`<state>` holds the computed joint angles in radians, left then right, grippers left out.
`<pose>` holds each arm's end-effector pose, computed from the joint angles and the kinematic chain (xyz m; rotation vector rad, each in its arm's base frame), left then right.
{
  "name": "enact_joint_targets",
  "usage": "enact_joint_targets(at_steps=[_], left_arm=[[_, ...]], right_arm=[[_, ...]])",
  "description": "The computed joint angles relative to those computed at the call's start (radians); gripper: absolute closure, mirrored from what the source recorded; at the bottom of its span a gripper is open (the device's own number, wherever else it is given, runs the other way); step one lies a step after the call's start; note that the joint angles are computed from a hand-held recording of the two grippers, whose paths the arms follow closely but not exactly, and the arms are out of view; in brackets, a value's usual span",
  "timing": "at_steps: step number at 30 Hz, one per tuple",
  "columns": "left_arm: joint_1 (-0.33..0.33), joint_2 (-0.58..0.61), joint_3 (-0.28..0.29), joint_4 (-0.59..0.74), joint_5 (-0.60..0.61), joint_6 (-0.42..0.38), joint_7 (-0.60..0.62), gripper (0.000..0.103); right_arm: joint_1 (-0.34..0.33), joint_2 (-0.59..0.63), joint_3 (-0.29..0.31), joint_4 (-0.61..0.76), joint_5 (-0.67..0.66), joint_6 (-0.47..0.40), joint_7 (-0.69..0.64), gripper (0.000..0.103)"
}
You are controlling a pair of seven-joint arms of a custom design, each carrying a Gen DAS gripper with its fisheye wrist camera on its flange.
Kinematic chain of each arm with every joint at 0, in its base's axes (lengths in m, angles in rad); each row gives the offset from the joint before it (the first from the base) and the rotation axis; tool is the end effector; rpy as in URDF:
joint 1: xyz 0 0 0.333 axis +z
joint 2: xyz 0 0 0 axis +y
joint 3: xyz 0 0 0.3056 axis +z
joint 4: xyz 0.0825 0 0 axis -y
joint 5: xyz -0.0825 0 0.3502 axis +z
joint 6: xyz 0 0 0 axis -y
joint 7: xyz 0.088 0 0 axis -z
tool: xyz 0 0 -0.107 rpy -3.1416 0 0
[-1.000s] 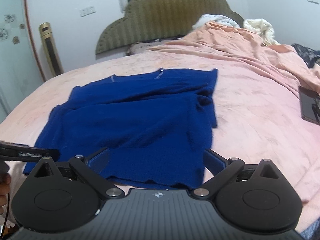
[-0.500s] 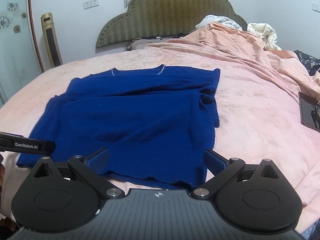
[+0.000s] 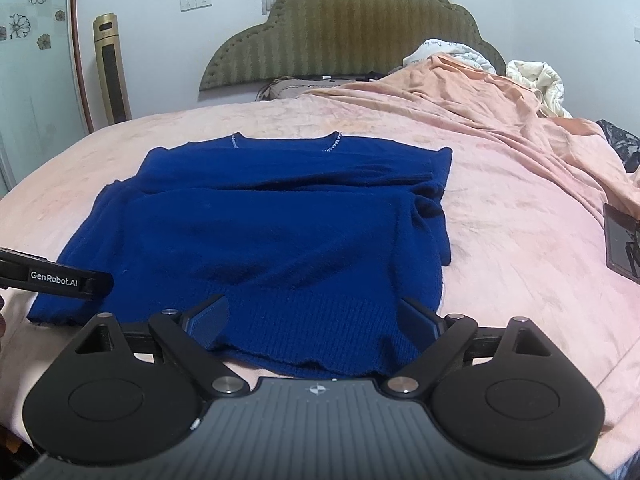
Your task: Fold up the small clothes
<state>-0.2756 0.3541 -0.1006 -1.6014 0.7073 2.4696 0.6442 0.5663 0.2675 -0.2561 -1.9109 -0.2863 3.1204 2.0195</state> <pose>0.6239 -0.2378 0.4867 -1.8612 1.6524 -0.5456 0.5875 0.2301 0.4824 -1.7523 1.4505 -0.6781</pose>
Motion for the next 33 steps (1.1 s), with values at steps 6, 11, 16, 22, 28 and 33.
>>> enact_joint_targets(at_steps=[6, 11, 16, 22, 28, 33], left_arm=[[-0.01, -0.018, 0.028, -0.044, 0.09, 0.086, -0.108, 0.007], [-0.006, -0.003, 0.015, -0.016, 0.097, 0.049, -0.087, 0.007], [0.019, 0.024, -0.014, 0.019, -0.03, 0.031, 0.021, 0.007], [0.003, 0.037, 0.001, 0.043, -0.045, 0.003, 0.021, 0.007], [-0.002, 0.046, 0.005, 0.056, -0.052, -0.01, 0.019, 0.006], [-0.008, 0.046, 0.01, 0.059, -0.04, -0.016, 0.016, 0.006]], right_arm=[[-0.019, 0.006, 0.017, 0.007, 0.035, -0.015, -0.007, 0.01], [-0.007, 0.007, -0.014, 0.001, 0.029, -0.006, 0.03, 0.01], [-0.125, 0.011, 0.128, -0.009, 0.158, 0.023, -0.076, 0.011], [-0.104, 0.026, 0.119, -0.001, 0.234, 0.024, -0.135, 0.011], [-0.049, 0.027, 0.053, -0.005, 0.239, 0.024, -0.135, 0.011], [-0.019, 0.029, 0.01, -0.007, 0.23, 0.024, -0.113, 0.011]])
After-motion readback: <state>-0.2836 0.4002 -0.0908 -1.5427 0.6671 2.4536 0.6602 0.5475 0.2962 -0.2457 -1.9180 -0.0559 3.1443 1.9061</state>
